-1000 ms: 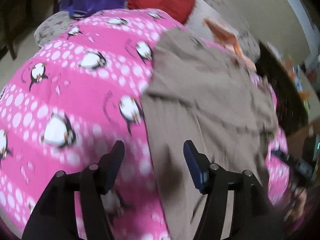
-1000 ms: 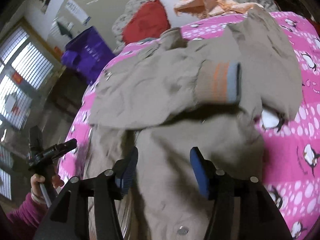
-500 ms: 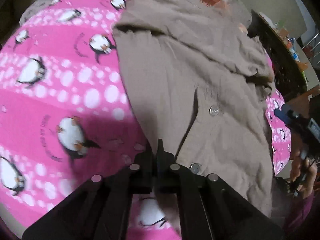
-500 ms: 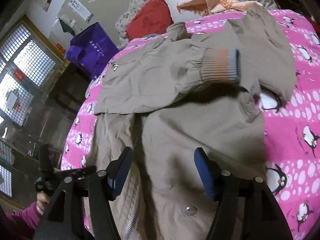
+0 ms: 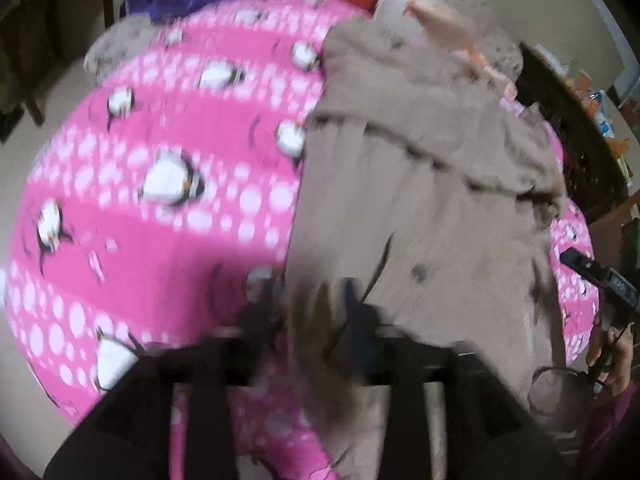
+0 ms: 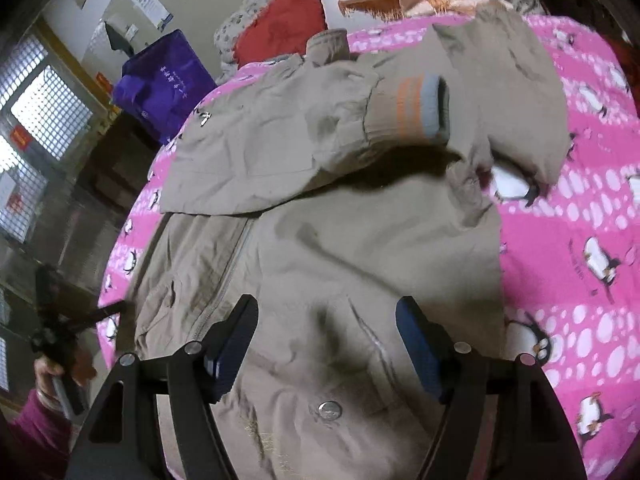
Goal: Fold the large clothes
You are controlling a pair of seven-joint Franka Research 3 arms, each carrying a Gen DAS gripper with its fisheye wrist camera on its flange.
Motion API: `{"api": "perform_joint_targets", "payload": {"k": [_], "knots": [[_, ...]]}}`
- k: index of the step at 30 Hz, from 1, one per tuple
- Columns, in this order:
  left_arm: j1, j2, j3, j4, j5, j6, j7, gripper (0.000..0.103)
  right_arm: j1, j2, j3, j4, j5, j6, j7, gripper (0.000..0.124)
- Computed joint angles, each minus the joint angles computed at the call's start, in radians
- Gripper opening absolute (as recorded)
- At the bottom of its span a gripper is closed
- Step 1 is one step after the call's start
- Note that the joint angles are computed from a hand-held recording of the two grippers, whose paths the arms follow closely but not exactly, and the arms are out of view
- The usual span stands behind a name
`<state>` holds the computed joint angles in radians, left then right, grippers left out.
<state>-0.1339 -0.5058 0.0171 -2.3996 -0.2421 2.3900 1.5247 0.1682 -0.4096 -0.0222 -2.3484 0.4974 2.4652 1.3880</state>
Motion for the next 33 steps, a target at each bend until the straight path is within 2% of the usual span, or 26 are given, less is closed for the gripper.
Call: {"api": "perform_joint_targets", "payload": {"k": [1, 6, 8, 10, 12, 14, 16, 17, 18, 20, 22, 25, 26, 29, 33], "knots": [[-0.003, 0.0, -0.004, 0.002, -0.005, 0.026, -0.001, 0.056, -0.003, -0.001, 0.001, 0.004, -0.003, 0.006, 0.004, 0.073], [-0.003, 0.096, -0.043, 0.103, 0.036, 0.094, -0.03, 0.057, 0.0, 0.052, -0.004, 0.077, 0.019, 0.076, 0.001, 0.071], [0.007, 0.175, -0.075, 0.17, 0.071, 0.136, -0.082, 0.057, -0.004, 0.093, 0.021, 0.119, -0.02, 0.133, 0.009, 0.066], [-0.003, 0.221, -0.069, 0.214, 0.05, 0.151, -0.078, 0.061, -0.002, 0.136, 0.034, 0.158, -0.05, 0.168, 0.022, 0.061], [0.003, 0.303, -0.089, 0.277, 0.065, 0.192, -0.104, 0.068, 0.003, 0.194, 0.032, 0.21, -0.057, 0.172, 0.034, 0.059], [0.017, 0.381, -0.116, 0.341, 0.119, 0.22, -0.149, 0.068, -0.015, 0.239, 0.047, 0.245, -0.125, 0.177, 0.1, 0.056], [0.029, 0.449, -0.134, 0.401, 0.172, 0.197, -0.185, 0.068, -0.032, 0.284, 0.053, 0.27, -0.203, 0.176, 0.173, 0.055], [0.034, 0.498, -0.143, 0.447, 0.217, 0.16, -0.215, 0.068, -0.042, 0.314, 0.052, 0.287, -0.245, 0.163, 0.222, 0.055], [0.038, 0.53, -0.149, 0.477, 0.238, 0.128, -0.226, 0.068, -0.043, 0.327, 0.042, 0.29, -0.242, 0.153, 0.226, 0.055], [0.042, 0.588, -0.159, 0.535, 0.267, 0.045, -0.239, 0.068, -0.042, 0.367, 0.016, 0.316, -0.14, 0.108, 0.172, 0.055], [0.048, 0.596, -0.168, 0.543, 0.259, 0.031, -0.228, 0.068, -0.048, 0.366, -0.003, 0.329, 0.002, 0.06, 0.074, 0.057], [0.057, 0.574, -0.173, 0.518, 0.247, 0.061, -0.201, 0.068, -0.06, 0.308, -0.037, 0.324, 0.228, 0.018, -0.103, 0.061], [0.062, 0.563, -0.172, 0.509, 0.229, 0.067, -0.185, 0.068, -0.065, 0.299, -0.045, 0.328, 0.259, 0.01, -0.128, 0.063], [0.072, 0.533, -0.167, 0.477, 0.169, 0.097, -0.171, 0.068, -0.099, 0.301, -0.057, 0.37, 0.228, 0.035, -0.096, 0.07], [0.08, 0.495, -0.154, 0.438, 0.084, 0.097, -0.184, 0.069, -0.144, 0.429, -0.057, 0.526, 0.056, 0.054, 0.061, 0.07]]}}
